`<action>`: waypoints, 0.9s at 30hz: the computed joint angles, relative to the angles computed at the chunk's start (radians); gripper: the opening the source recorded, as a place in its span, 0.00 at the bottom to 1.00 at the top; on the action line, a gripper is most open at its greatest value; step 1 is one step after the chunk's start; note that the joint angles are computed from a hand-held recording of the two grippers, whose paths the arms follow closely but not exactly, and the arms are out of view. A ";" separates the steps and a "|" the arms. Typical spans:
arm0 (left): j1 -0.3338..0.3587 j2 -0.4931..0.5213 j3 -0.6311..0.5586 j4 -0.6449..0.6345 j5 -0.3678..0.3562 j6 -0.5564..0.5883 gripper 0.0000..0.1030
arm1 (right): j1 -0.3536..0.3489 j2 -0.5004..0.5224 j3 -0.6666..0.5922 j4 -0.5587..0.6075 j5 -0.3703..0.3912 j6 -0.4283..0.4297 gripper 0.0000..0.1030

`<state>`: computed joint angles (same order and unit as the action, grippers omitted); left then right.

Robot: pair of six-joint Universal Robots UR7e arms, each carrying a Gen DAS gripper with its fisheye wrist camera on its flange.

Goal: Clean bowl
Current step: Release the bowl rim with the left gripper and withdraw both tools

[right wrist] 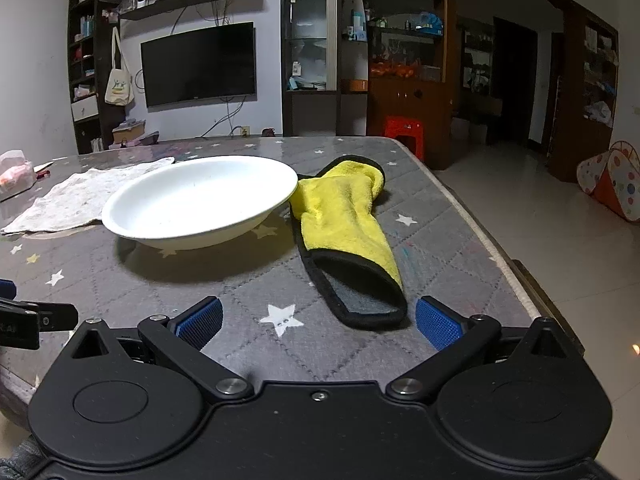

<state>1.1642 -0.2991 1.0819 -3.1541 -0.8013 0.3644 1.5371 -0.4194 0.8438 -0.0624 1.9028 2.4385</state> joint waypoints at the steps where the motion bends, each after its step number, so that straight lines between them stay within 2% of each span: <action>1: 0.000 0.001 -0.003 -0.001 0.001 0.001 0.99 | -0.001 -0.002 0.002 -0.004 0.000 0.001 1.00; 9: 0.010 0.024 -0.066 0.018 0.021 0.014 0.99 | -0.006 0.007 -0.033 -0.023 0.044 -0.006 1.00; 16: 0.023 0.046 -0.134 0.051 0.035 0.007 0.99 | -0.018 0.003 -0.055 -0.025 0.052 0.026 1.00; 27: 0.039 0.071 -0.215 0.070 0.060 0.004 0.99 | -0.022 0.049 -0.164 0.019 0.092 0.024 1.00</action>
